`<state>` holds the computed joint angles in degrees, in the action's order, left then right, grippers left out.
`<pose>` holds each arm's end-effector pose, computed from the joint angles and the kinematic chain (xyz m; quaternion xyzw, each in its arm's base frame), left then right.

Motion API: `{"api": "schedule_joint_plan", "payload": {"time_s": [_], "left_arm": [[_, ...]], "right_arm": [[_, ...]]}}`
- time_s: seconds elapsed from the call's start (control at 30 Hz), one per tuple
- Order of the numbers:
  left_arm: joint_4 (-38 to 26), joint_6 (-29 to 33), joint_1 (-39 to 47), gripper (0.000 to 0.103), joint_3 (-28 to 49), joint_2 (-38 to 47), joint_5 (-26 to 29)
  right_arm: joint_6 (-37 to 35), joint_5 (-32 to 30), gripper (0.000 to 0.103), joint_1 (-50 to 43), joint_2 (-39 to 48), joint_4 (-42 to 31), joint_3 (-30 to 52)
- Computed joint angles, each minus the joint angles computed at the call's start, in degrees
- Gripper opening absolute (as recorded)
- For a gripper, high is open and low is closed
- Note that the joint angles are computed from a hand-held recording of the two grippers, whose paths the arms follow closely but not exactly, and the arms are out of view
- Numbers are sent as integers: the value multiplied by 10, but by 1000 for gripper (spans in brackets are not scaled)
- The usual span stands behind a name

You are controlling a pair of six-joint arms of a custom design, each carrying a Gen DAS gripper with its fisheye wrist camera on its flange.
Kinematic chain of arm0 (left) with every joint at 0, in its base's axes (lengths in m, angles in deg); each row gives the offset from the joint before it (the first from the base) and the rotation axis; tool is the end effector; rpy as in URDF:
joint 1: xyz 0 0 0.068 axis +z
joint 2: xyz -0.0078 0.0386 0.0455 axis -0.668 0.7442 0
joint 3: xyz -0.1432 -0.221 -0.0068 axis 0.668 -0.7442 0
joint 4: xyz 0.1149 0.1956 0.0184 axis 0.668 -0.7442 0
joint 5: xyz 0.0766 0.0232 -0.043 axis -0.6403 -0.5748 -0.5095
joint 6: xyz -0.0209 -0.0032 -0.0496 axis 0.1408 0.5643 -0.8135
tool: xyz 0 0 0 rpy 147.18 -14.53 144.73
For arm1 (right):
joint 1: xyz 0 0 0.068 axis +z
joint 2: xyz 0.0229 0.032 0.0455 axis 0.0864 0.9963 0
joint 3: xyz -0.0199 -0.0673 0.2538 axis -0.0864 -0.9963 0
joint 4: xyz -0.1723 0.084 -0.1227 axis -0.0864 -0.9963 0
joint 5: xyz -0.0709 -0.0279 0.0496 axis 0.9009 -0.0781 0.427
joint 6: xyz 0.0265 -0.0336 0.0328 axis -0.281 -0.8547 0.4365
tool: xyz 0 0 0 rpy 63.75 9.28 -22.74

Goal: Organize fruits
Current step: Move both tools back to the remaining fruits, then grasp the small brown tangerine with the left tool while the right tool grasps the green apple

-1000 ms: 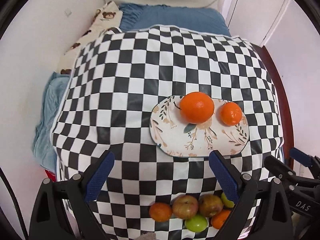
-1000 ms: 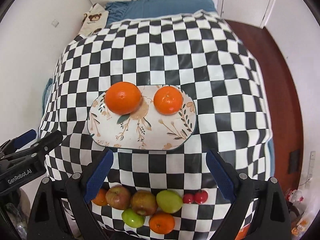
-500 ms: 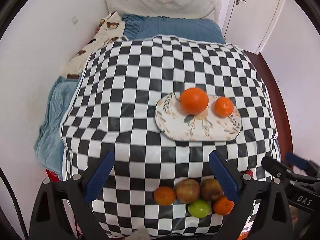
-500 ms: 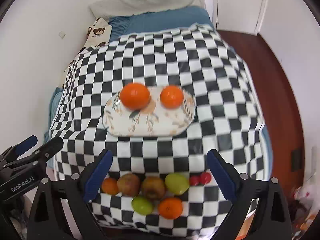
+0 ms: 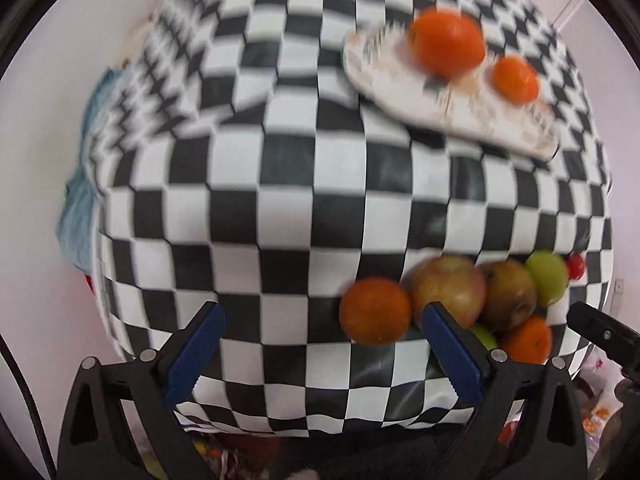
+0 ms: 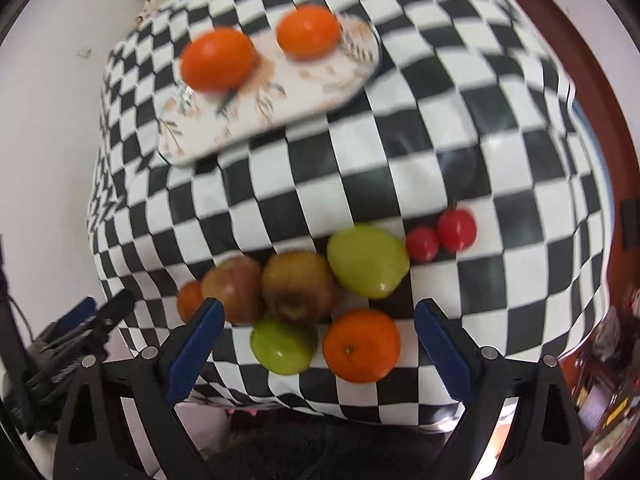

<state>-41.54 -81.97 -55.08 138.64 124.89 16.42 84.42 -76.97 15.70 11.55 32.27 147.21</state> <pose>0.3614 -0.0829 0.2858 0.1552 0.9873 0.0208 0.0264 0.2886 0.0646 0.2223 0.2809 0.9431 0.1745 0.0355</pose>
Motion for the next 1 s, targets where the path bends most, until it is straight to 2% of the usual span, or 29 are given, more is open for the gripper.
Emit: {"api": "schedule_joint_plan", "payload": {"time_s": [0.13,0.2,0.27,0.33,0.37,0.43,0.57,0.67,0.7,0.77,0.9,1.0], "left_arm": [[23,3,10,101,-51,11,41],[35,8,10,97,-69,17,63],[43,7,9,79,-82,23,76],[53,3,17,71,-93,23,102],[53,2,21,61,-93,22,115],[48,8,22,50,-92,20,132],[64,16,9,53,-109,5,114],[57,15,5,55,-101,11,120],[43,13,7,55,-74,28,125],[38,3,15,52,-72,31,140],[83,15,19,52,-140,-16,108],[89,24,28,52,-155,-31,90]], "right_arm": [[15,-35,98,-4,-7,52,-73],[21,-43,97,-3,-10,73,-101],[26,-51,95,-1,-13,92,-125],[30,-60,93,0,-16,106,-144],[32,-64,93,1,-17,112,-152],[42,-61,90,5,-25,113,-159],[36,-46,90,23,-31,98,-136],[32,-35,90,28,-16,90,-118],[32,-38,90,27,-10,92,-118],[41,-49,90,22,-9,103,-126],[47,-55,90,-9,-40,119,-142],[47,-46,90,-35,-44,121,-136]]}}
